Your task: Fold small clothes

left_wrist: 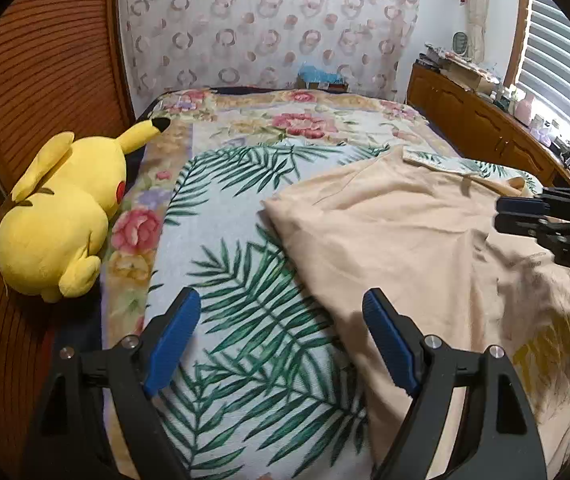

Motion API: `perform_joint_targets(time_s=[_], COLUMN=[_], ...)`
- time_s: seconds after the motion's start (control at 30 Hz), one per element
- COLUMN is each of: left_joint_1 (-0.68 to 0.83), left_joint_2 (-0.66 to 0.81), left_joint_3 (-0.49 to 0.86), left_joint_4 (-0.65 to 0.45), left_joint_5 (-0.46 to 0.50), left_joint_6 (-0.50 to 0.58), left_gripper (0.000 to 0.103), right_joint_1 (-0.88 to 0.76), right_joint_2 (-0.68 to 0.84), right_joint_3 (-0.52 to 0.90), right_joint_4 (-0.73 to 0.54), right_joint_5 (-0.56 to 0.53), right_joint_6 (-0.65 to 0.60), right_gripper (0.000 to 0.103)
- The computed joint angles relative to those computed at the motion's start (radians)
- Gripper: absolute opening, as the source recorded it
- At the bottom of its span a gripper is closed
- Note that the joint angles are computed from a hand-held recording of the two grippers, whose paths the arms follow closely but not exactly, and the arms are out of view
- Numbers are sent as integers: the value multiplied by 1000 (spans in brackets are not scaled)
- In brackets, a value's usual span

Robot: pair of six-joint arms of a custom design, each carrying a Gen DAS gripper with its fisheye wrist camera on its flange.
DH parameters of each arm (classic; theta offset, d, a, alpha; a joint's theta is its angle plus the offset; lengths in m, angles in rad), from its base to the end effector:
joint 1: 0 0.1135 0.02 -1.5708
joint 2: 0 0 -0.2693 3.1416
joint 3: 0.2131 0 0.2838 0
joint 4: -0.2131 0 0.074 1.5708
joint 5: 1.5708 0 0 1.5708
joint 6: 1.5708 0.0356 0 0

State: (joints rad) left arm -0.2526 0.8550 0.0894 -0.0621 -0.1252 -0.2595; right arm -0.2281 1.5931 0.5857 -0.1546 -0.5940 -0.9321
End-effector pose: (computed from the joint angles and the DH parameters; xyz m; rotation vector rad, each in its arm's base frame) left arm 0.1549 -0.0354 0.0873 -0.0666 2.3910 -0.0910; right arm 0.2636 -0.0408 0.0853 -0.9953 2.2569 0.3504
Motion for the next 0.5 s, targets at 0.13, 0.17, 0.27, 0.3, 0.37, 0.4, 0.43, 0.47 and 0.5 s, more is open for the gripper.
perform_joint_targets(time_s=[0.13,0.17,0.27,0.3,0.37,0.4,0.43,0.47,0.5], left_joint_1=[-107,-146,-263,-300,-380,-413,-448,-479,-502], left_joint_2=[-67,-91,-107,-102,-88,-79,-65,-45,-26], left_joint_3=[6,6,21,27,39,44,50,58,63], left_joint_4=[-62,-85,-122,-128,-136,-137,-137,-133,-128], left_joint_5=[-61,-81,-140,-159,-199,-215,-233,-248,-259], left_joint_6=[-55,-73,-129,-147,-188,-207,-228,-246,-260], left_gripper=[83,83,83,83,83,83,83,83,83], right_joint_1=[-148,-198,-344,-395,-517,-554,-608,-653,-700], right_joint_2=[-55,-67,-73,-72,-54,-44,-28,-9,17], right_joint_3=[21,26,77,95,153,173,202,233,270], right_joint_4=[-140,-174,-315,-359,-464,-493,-528,-563,-598], right_joint_5=[-80,-97,-159,-175,-210,-220,-234,-244,-254], right_joint_6=[-124,-161,-288,-333,-437,-468,-511,-550,-590], right_gripper=[33,33,33,33,33,33,34,34,34])
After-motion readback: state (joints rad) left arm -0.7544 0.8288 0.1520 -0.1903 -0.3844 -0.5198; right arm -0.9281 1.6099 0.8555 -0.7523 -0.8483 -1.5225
